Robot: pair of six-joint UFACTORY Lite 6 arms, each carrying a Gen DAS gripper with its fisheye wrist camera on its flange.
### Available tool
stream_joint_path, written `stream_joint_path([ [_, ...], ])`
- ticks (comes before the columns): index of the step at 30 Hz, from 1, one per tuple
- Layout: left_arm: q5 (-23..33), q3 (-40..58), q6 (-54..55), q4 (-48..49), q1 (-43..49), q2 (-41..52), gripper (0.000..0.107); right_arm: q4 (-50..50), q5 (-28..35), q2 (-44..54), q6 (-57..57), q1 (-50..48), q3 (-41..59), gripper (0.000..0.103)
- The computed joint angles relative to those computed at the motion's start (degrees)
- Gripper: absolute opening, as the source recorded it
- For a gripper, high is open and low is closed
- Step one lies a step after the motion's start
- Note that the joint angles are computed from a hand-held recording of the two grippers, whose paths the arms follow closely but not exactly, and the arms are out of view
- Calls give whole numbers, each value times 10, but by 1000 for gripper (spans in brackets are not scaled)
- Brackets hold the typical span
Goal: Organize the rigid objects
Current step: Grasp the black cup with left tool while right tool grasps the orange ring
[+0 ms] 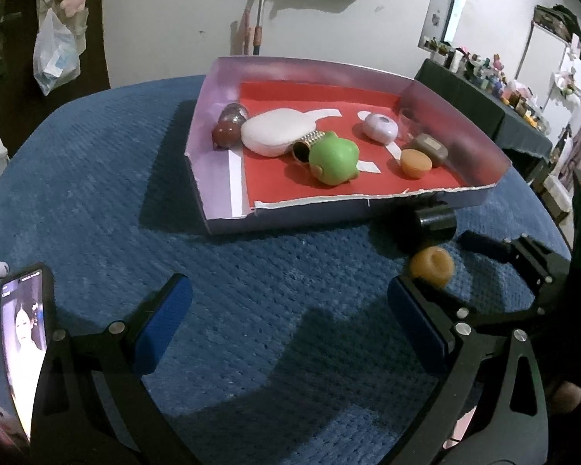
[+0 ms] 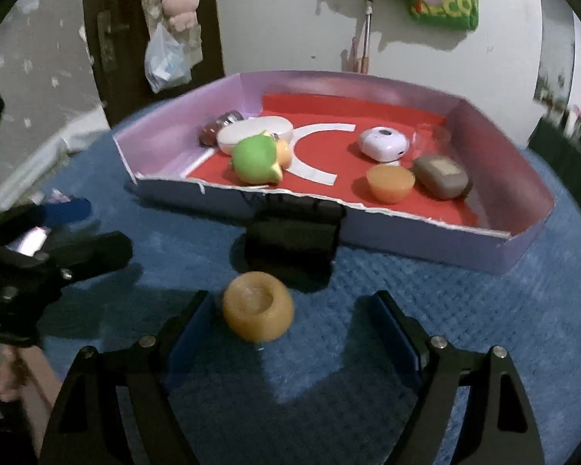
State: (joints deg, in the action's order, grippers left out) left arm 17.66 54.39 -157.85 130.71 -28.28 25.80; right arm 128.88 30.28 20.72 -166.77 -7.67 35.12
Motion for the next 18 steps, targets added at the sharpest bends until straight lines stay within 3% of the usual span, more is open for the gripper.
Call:
stream_joint_path([
  [5, -5, 7, -14, 20, -3, 3, 103, 31, -6, -1, -30, -40, 7, 82],
  [10, -33, 48, -24, 41, -10, 28, 103, -81, -17, 43, 87, -113, 84, 76],
  [11, -39, 64, -2, 21, -14, 38, 103, -108, -13, 46, 112, -124, 93, 72],
  [18, -72, 194, 238, -213, -34, 125, 103, -150, -1, 34, 127, -134, 86, 71],
])
